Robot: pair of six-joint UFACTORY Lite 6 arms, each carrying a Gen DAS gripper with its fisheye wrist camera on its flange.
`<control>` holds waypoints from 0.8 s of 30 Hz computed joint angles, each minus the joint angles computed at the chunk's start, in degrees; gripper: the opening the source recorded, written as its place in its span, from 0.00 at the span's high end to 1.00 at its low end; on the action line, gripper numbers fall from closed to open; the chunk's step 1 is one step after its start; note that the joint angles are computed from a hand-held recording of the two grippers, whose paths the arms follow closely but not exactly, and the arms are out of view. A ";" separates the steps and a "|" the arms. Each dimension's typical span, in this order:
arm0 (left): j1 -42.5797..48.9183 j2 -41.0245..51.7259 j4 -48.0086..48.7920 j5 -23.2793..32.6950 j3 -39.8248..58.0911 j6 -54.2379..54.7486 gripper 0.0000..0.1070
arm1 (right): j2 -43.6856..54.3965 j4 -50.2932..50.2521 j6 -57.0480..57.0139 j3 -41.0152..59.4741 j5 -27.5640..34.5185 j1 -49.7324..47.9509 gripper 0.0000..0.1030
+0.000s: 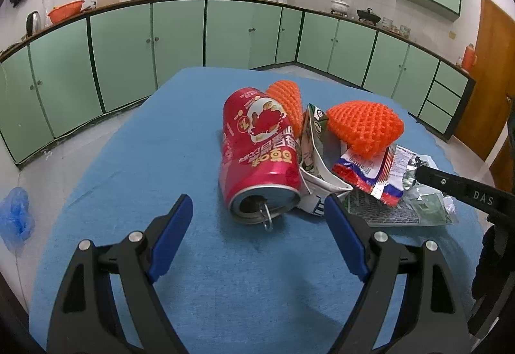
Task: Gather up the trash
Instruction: 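Close the right gripper on the blue-white snack bag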
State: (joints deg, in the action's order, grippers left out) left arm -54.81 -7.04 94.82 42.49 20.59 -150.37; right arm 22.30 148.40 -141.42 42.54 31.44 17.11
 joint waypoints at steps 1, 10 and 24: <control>-0.07 0.16 -0.04 0.04 0.16 0.07 0.24 | 0.36 -0.36 0.51 0.34 -0.05 -0.09 0.89; -0.11 0.50 -0.52 0.06 0.92 0.72 0.24 | 3.35 -5.20 6.11 5.09 -0.24 0.77 0.77; 3.65 0.58 1.58 -1.98 2.54 2.16 0.24 | 1.31 -12.34 10.61 4.16 3.18 -2.32 1.00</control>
